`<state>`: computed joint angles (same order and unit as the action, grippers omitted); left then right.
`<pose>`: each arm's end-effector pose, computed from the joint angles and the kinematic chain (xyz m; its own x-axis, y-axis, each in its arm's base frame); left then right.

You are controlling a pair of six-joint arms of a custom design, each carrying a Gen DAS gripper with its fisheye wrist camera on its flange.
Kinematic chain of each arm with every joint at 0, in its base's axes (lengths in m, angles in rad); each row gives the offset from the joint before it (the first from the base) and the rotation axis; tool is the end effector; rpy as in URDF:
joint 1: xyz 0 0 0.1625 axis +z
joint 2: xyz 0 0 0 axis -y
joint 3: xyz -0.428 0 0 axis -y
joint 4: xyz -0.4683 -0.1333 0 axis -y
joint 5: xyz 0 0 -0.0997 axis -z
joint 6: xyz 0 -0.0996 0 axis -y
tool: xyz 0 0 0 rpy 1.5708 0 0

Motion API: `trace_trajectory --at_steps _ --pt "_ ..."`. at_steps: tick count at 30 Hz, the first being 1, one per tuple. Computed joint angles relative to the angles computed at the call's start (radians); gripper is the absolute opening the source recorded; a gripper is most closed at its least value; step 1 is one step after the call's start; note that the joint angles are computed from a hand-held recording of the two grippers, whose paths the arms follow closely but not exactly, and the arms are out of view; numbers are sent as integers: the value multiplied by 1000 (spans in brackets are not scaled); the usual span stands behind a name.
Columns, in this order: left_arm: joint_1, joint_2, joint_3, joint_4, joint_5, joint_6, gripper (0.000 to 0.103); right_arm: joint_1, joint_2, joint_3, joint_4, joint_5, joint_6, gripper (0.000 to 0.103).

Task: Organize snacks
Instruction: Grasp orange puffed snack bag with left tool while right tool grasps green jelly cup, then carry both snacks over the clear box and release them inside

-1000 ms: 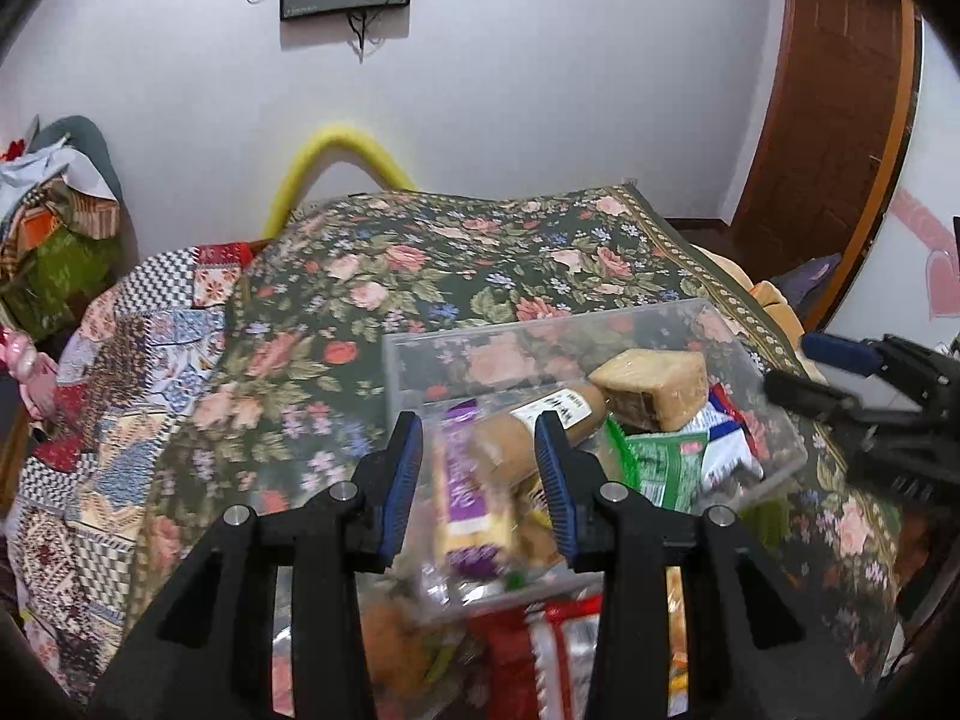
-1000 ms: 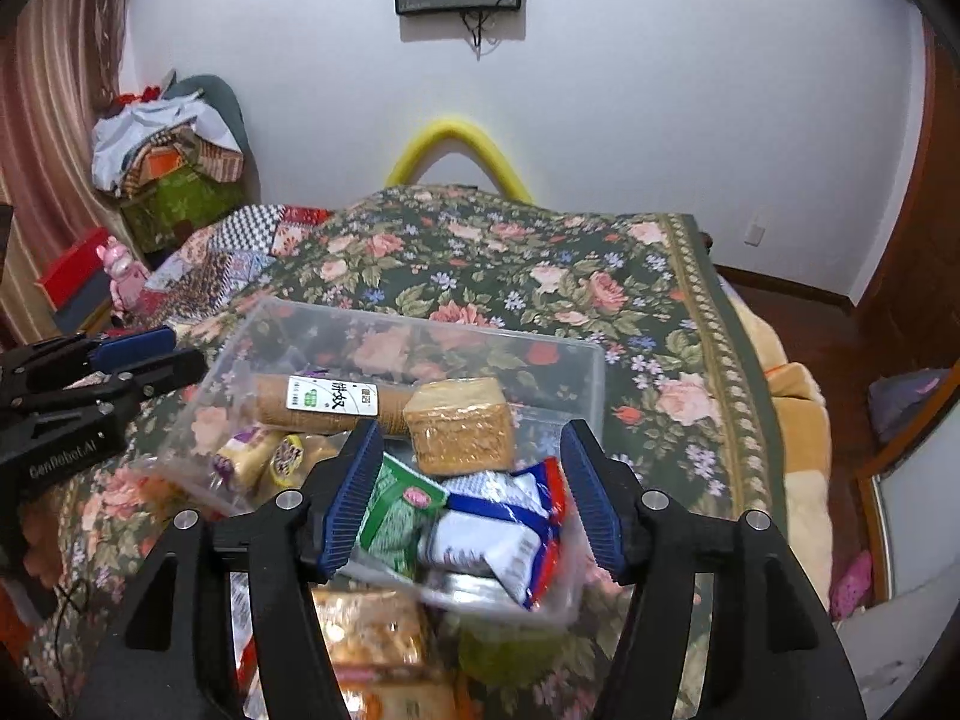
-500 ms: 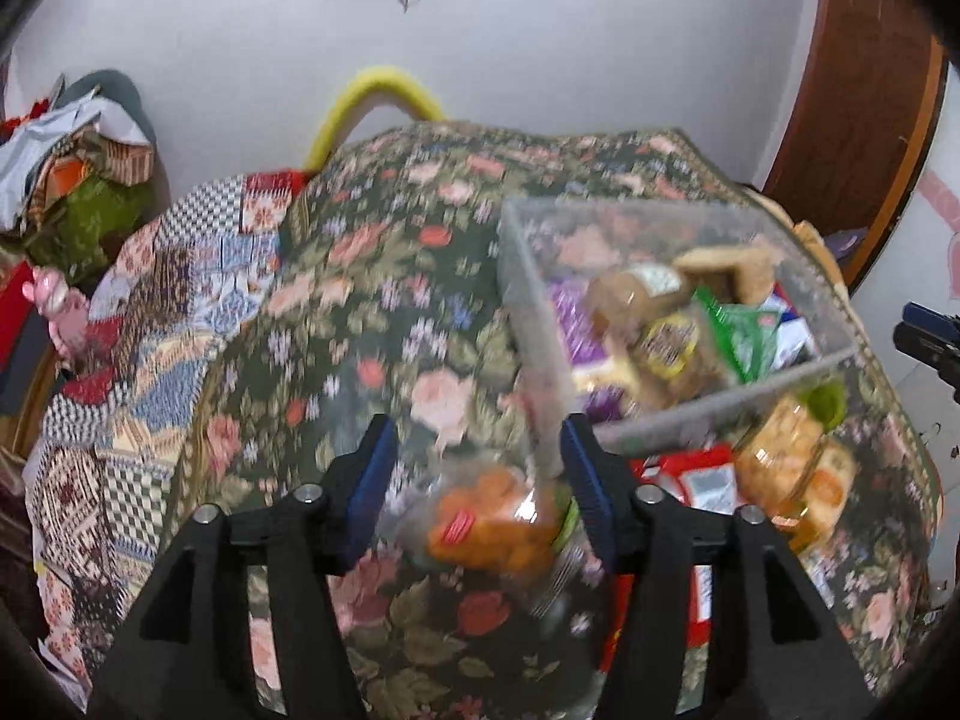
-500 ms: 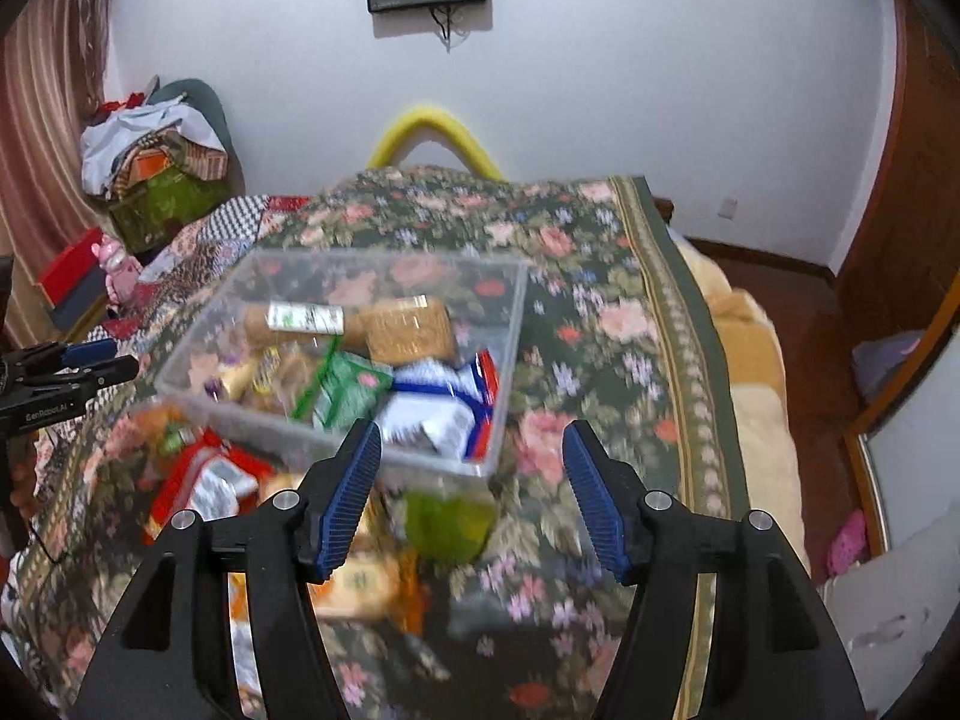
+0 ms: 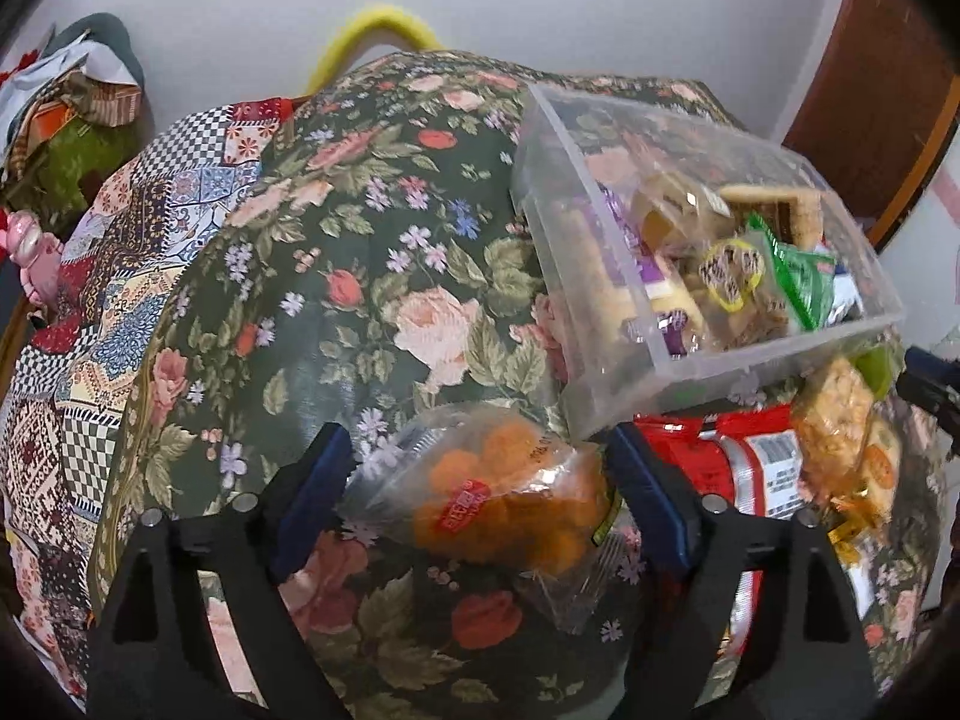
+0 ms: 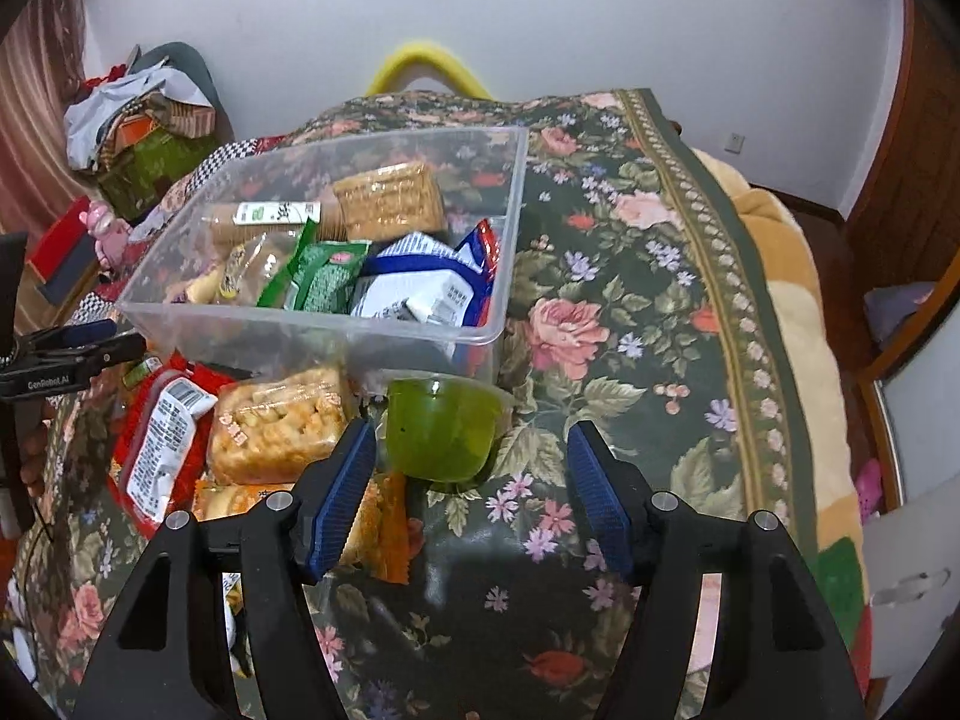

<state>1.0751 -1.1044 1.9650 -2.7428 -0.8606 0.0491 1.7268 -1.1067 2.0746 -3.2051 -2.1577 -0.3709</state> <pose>-0.1185 -0.6360 0.1484 -0.7388 0.2258 -0.6349 0.4896 0.8272 -0.2756 0.1684 -0.5675 0.1559 -0.7719 -0.0868 0.6298 -0.4312 0.7994 -0.4184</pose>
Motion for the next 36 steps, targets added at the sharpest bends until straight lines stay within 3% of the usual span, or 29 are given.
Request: trace_trajectory --at_steps 8,16,17,19,22,28,29,36 --pt "11 45 -12 -27 3 29 95 -26 23 -28 56 33 52 63" --pt "42 48 -37 21 -61 -22 96 -38 35 -37 73 63 79 63" --pt "45 43 -35 28 -67 -29 96 -39 34 -35 70 68 81 62" --pt "44 32 -18 22 -70 -21 96 -40 27 -31 79 80 83 46" --pt "35 15 19 7 -53 -5 95 -44 24 -28 71 90 81 46" --pt "22 -33 80 -26 -61 -28 75 -38 9 -4 49 91 85 46" --pt "21 -44 86 -17 -73 -36 59 -34 8 -2 46 89 85 46" --pt "-30 -103 150 -18 -27 -53 56 -17 -20 24 22 82 73 45"
